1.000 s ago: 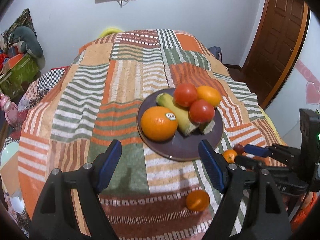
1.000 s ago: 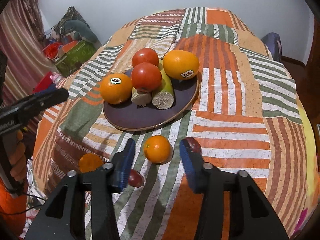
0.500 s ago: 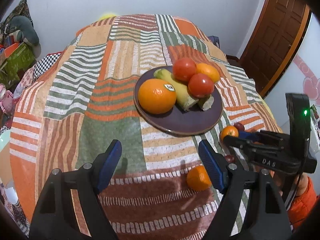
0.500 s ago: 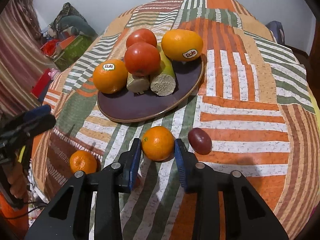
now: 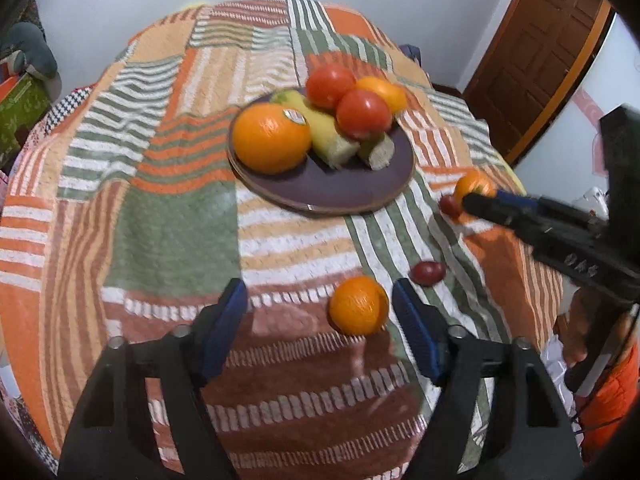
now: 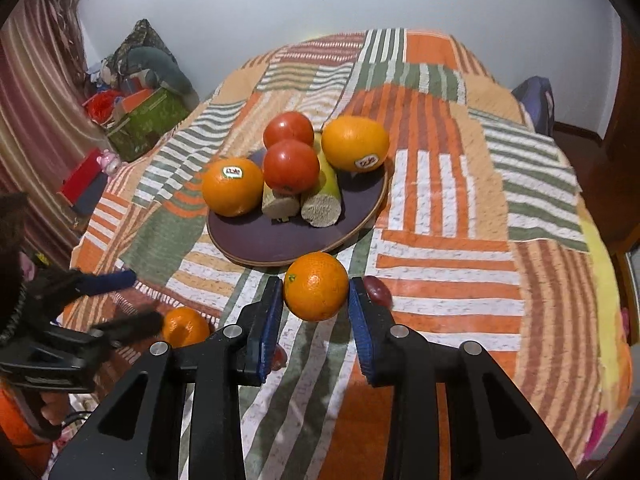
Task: Organize fruits
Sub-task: 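Grasp a mandarin with the right tool while the left tool grasps another mandarin, then carry both mandarins to the plate and set them beside the large orange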
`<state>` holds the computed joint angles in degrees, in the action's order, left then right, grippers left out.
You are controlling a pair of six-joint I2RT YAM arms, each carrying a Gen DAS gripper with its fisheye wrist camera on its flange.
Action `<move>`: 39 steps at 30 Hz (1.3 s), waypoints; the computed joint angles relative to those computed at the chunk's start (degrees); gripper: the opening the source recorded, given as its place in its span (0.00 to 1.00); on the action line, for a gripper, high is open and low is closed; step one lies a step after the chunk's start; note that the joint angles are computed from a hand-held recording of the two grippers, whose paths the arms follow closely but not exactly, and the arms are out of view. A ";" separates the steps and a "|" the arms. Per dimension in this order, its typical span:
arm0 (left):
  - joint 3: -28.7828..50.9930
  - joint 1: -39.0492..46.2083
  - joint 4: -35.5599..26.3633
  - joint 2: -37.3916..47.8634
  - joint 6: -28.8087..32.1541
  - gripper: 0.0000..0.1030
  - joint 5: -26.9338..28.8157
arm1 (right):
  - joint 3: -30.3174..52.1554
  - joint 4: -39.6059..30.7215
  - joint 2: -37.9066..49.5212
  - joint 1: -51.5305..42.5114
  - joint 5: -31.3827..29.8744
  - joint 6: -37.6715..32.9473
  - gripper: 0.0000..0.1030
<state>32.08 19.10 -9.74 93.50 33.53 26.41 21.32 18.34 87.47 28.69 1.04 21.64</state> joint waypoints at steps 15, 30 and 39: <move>-1.86 -5.39 3.61 4.41 -2.08 0.37 -2.49 | -4.70 -1.92 -7.46 -0.85 1.16 0.59 0.30; -0.08 -3.87 2.25 -0.89 -2.19 0.35 -0.55 | -1.35 -1.97 -4.20 0.85 1.86 -1.61 0.30; 3.78 -4.67 3.08 0.31 -4.51 0.35 0.38 | 3.60 -0.92 1.33 0.94 1.11 -4.83 0.30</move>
